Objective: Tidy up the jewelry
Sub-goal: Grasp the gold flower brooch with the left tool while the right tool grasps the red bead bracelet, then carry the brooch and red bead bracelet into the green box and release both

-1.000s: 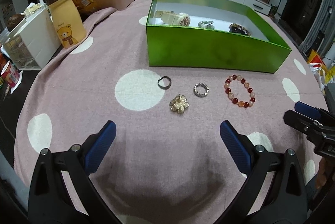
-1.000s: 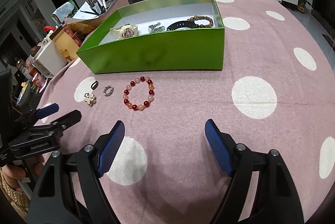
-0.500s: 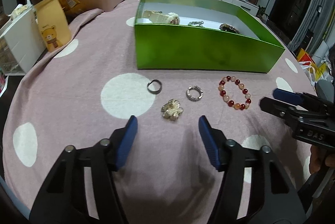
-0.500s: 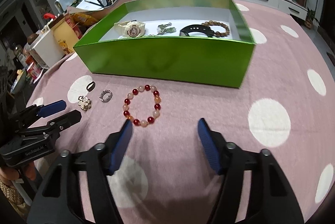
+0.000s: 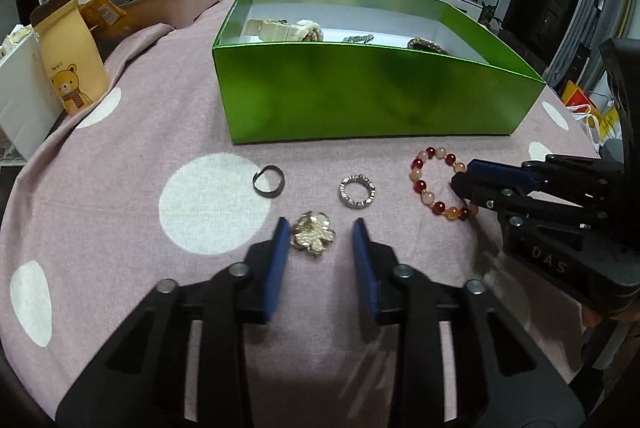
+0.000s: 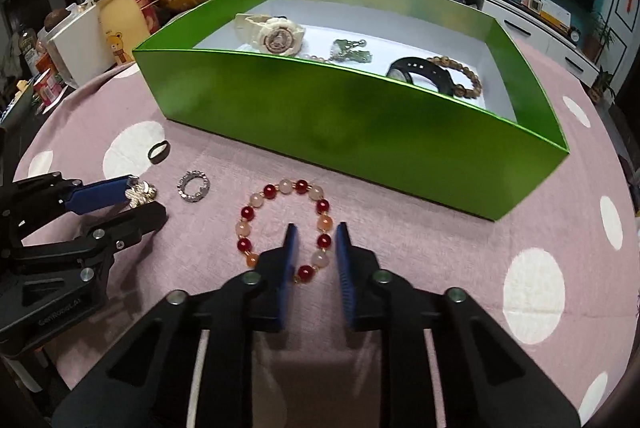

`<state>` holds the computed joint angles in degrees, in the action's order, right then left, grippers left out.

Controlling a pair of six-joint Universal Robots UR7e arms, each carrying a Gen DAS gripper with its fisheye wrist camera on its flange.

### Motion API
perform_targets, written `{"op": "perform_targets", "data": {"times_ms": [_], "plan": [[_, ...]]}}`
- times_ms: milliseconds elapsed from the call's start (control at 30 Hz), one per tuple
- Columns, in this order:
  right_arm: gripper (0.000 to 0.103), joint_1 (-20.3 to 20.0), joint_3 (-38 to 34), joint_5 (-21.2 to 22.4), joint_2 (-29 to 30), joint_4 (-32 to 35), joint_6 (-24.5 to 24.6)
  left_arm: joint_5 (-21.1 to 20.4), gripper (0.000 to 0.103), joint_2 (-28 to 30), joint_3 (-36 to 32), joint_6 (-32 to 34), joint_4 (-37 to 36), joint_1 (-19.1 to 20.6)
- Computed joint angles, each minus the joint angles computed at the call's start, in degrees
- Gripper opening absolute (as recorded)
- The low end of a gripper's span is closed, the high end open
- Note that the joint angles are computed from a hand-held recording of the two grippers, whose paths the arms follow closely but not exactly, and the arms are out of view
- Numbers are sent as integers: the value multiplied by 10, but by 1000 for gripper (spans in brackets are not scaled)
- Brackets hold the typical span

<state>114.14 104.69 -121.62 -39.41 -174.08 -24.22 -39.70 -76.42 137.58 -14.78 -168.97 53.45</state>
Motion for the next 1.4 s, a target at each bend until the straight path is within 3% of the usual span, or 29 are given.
{"op": "perform_targets", "data": {"times_ms": [33, 100, 367, 867, 1200, 1400], "plan": [[8, 0, 0, 1, 1, -2, -2, -1, 22, 0, 0, 3, -4, 1], [7, 0, 1, 0, 2, -8, -5, -5, 23, 0, 2, 10, -14, 3], [7, 1, 15, 30, -15, -24, -5, -13, 22, -8, 6, 6, -16, 2], [7, 16, 50, 79, -90, -68, -11, -7, 22, -63, 10, -7, 12, -46], [7, 23, 32, 88, -101, -80, -28, 1, 22, -70, -37, 12, 37, -49], [7, 23, -4, 93, -92, -75, -33, -4, 22, -50, -90, 44, 37, -29]]}}
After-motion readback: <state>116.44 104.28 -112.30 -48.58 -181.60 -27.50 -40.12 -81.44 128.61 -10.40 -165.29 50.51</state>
